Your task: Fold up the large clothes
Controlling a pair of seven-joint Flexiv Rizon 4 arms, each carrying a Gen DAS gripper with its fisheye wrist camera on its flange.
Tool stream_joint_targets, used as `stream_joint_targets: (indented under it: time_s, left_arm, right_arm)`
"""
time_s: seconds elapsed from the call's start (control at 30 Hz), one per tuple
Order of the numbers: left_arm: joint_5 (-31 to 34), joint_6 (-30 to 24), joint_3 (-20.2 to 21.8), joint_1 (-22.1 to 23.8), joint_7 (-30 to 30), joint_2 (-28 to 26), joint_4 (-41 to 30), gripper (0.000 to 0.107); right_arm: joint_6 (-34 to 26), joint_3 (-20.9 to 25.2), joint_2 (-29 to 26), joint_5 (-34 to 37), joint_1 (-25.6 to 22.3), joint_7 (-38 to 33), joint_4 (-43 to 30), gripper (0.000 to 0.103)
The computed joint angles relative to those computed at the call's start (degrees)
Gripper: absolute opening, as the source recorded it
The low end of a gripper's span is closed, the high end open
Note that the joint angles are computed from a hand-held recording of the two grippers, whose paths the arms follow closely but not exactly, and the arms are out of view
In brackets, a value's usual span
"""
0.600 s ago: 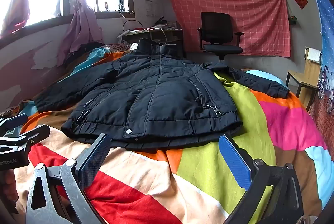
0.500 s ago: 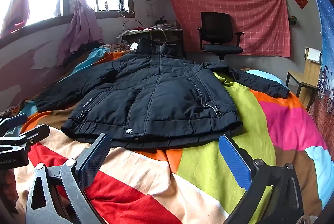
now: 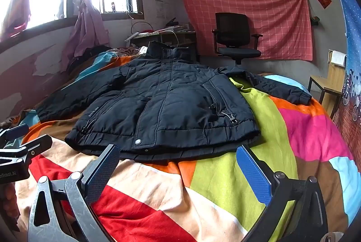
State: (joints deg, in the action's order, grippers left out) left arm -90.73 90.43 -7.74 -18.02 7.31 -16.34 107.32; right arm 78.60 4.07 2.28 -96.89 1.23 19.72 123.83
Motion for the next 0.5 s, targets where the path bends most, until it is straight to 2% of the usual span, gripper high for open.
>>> stream_joint_targets:
  time_s: [0.5]
  left_arm:
    - [0.19, -0.21, -0.33, -0.11, -0.48, 0.36, 0.42, 0.101]
  right_arm:
    - [-0.21, 0.11, 0.07, 0.23, 0.12, -0.08, 0.05, 0.103]
